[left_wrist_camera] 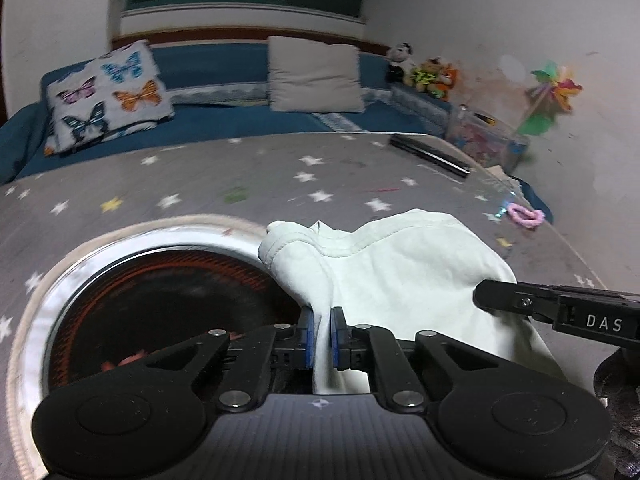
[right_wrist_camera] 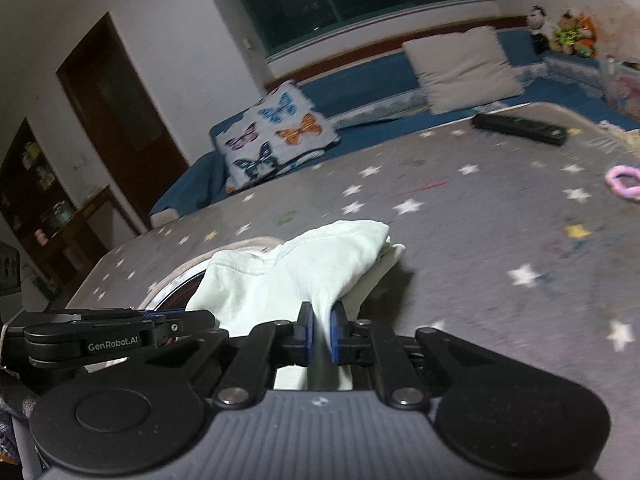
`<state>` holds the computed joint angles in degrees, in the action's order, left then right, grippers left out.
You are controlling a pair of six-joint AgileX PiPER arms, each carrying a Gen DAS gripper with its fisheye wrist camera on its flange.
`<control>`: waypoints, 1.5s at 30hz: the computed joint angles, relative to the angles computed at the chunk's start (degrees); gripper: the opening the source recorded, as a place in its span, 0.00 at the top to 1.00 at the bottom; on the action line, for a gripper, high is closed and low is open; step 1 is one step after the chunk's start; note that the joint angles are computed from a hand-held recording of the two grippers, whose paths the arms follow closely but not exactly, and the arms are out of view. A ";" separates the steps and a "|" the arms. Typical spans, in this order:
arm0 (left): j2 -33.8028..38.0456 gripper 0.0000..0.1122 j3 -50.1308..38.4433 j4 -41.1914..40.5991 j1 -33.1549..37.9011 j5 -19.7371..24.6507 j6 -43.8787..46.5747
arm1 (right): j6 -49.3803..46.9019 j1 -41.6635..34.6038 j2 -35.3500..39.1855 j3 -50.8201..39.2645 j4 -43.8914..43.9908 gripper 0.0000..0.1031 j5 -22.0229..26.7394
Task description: Fold clothes
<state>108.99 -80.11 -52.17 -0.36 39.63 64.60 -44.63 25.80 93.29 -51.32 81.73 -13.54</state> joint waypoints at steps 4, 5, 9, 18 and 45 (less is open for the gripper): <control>0.38 0.93 -0.56 0.93 -3.75 -1.33 -1.64 | -0.92 -1.73 -3.46 3.17 0.73 0.93 -1.54; 0.49 0.93 -0.70 1.18 -4.62 -1.68 -1.99 | -1.01 -2.36 -4.26 3.95 0.75 0.93 -1.78; 1.20 0.93 -1.10 2.18 -7.51 -3.17 -3.00 | -2.45 -4.24 -6.01 5.90 1.89 0.93 -2.70; 2.33 0.83 -0.33 6.21 -9.78 -5.60 -5.14 | -3.83 -7.02 -4.91 8.36 4.83 0.86 -2.25; 0.81 0.32 2.25 9.48 -9.98 -7.10 -5.75 | -16.82 -7.44 3.56 -1.26 11.61 0.78 -4.63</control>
<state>109.80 -77.85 -42.70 -10.34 32.53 58.85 -61.45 18.37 96.85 -52.58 93.34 -18.17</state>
